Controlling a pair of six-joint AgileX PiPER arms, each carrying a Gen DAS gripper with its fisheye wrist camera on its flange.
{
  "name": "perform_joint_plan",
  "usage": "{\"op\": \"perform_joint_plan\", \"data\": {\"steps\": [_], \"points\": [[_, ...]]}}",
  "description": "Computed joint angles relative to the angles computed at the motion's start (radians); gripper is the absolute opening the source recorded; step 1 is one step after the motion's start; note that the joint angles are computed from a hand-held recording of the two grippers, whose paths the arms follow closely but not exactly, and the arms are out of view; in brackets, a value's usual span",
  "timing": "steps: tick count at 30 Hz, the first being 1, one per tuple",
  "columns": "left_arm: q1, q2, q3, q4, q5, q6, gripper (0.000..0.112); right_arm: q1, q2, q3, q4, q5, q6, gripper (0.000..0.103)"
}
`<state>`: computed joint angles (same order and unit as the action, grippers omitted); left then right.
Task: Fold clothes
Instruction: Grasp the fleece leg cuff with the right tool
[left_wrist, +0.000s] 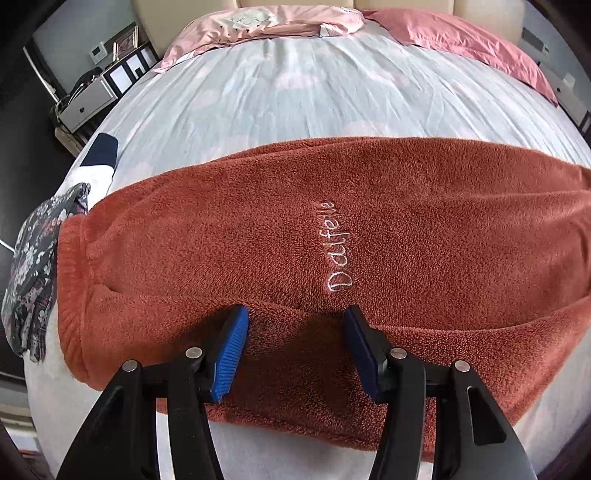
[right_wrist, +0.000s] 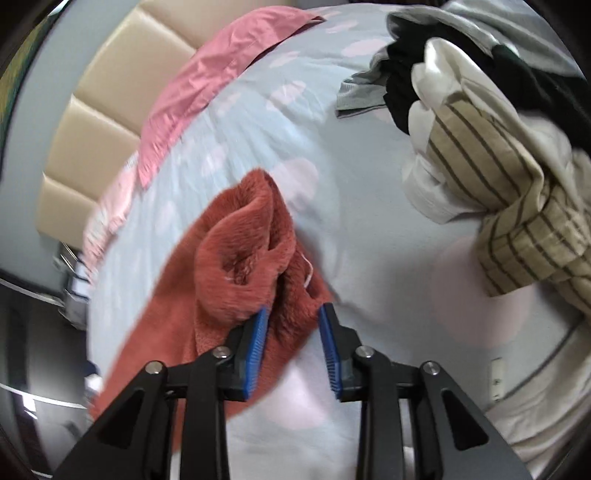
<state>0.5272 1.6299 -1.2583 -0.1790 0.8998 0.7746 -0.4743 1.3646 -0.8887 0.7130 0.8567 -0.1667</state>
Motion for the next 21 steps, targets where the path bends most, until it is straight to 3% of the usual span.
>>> {"op": "perform_joint_plan", "data": {"steps": [3, 9, 12, 17, 21], "points": [[0.000, -0.001, 0.009, 0.001, -0.010, 0.008, 0.056, 0.030, 0.014, -0.013, -0.028, -0.001, 0.055, 0.038], [0.014, 0.002, 0.017, -0.018, -0.021, 0.038, 0.056, 0.215, 0.020, 0.019, -0.266, -0.130, 0.327, 0.038], [0.022, 0.009, 0.022, -0.025, -0.027, 0.053, 0.056, 0.310, 0.023, -0.013, -0.434, -0.144, 0.511, 0.021], [0.040, 0.024, 0.015, -0.031, -0.018, 0.076, 0.056, 0.489, 0.025, -0.161, -0.840, 0.036, 0.856, 0.015], [0.054, 0.045, -0.002, -0.035, -0.007, 0.084, 0.057, 0.523, 0.047, -0.191, -0.956, 0.110, 0.924, 0.015]]}}
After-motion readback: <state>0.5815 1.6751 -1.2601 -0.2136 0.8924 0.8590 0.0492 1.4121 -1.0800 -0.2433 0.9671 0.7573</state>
